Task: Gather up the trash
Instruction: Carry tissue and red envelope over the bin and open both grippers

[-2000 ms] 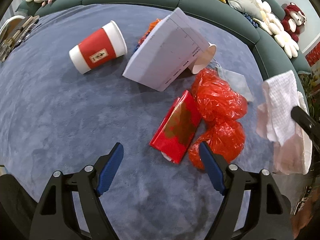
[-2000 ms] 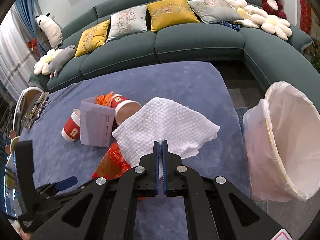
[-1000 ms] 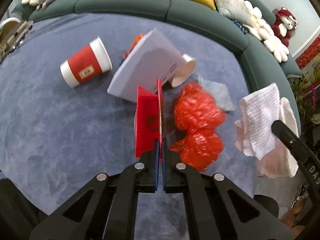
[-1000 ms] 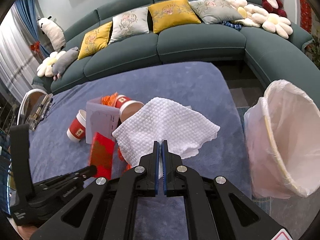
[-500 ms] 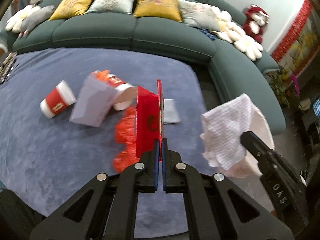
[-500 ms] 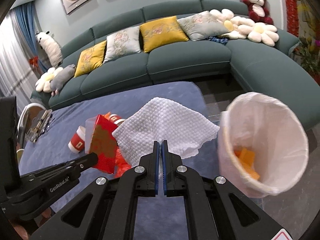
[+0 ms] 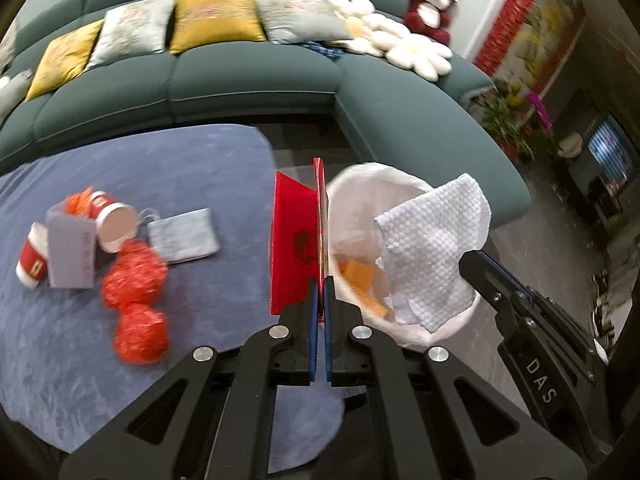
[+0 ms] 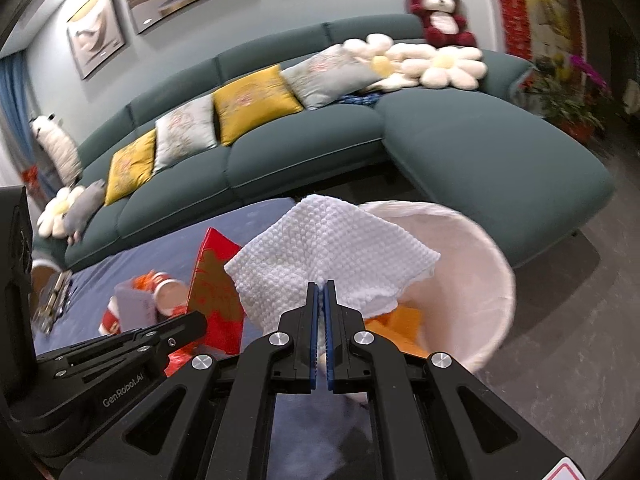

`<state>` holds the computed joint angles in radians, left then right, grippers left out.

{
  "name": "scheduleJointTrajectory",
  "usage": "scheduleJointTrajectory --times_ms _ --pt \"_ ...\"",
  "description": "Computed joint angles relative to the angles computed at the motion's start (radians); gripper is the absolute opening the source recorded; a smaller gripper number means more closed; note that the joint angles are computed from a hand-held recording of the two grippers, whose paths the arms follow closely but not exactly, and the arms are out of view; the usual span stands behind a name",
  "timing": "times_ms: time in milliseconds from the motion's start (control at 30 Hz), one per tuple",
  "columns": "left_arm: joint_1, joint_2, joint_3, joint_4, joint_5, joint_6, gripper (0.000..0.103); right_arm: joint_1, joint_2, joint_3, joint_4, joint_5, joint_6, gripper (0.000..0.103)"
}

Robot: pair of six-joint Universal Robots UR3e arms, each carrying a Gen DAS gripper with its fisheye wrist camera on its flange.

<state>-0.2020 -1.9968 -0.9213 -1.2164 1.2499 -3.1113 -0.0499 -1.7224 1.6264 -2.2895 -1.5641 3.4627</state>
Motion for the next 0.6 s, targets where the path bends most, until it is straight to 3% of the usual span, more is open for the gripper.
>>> scheduleJointTrajectory --times_ms 600 --pt "-0.193 -0.405 0.649 -0.279 0.070 -0.026 0.002 -0.292 -0.178 0.202 0.010 0.131 -0.079 0.003"
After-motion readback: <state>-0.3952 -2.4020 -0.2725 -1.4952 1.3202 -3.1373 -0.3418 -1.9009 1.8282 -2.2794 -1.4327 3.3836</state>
